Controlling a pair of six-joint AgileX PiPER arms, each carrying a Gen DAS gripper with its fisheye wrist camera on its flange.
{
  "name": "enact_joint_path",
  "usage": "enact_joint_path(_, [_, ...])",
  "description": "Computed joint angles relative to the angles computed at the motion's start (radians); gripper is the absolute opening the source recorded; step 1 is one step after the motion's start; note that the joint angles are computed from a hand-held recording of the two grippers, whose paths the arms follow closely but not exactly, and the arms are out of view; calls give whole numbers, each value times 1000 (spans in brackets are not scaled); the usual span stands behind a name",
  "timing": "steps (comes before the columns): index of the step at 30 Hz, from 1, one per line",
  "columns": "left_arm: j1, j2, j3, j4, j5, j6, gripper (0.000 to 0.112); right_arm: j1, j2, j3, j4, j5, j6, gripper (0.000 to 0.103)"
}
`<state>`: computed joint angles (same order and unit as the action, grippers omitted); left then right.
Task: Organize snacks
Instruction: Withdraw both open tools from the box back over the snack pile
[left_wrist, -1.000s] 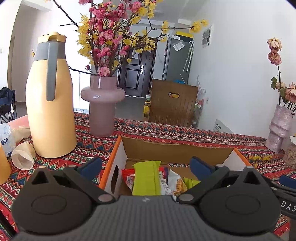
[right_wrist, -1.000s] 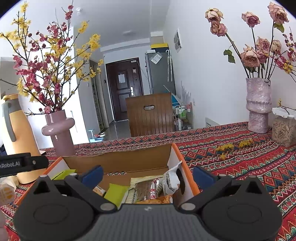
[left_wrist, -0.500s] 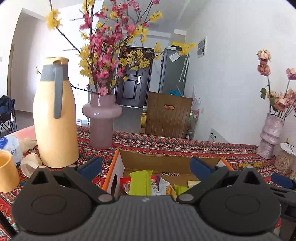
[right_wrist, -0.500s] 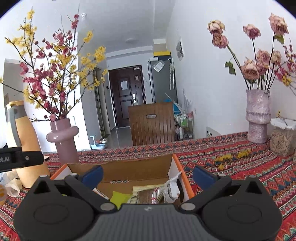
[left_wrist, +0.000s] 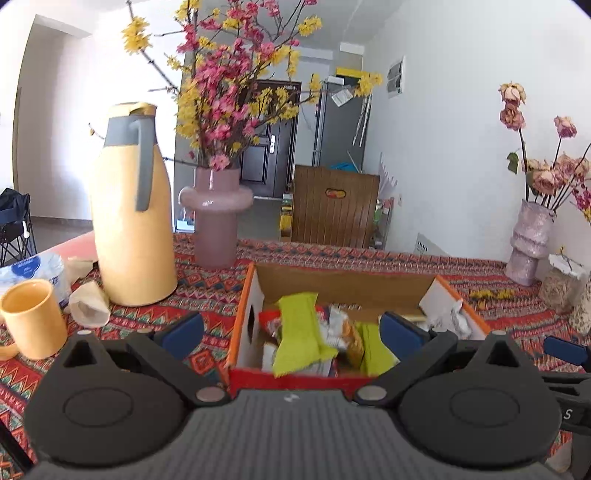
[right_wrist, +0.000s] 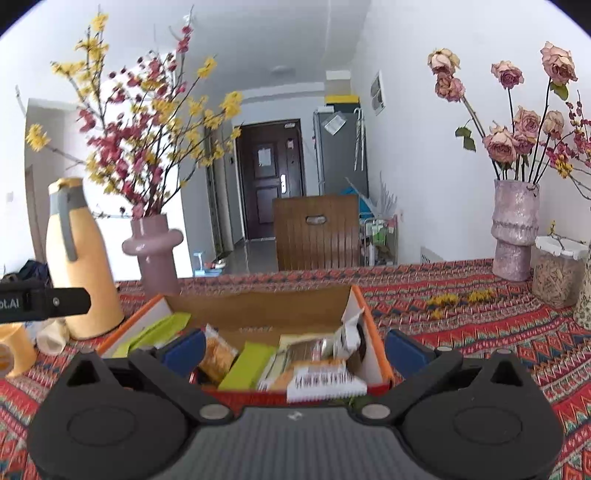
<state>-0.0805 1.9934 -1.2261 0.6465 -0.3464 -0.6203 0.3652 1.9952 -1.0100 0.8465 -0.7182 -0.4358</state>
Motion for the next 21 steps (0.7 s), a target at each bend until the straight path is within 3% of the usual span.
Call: enact_joint_path(21, [146, -70, 261, 189, -100, -94, 103, 150, -7, 153, 143, 72, 0, 103])
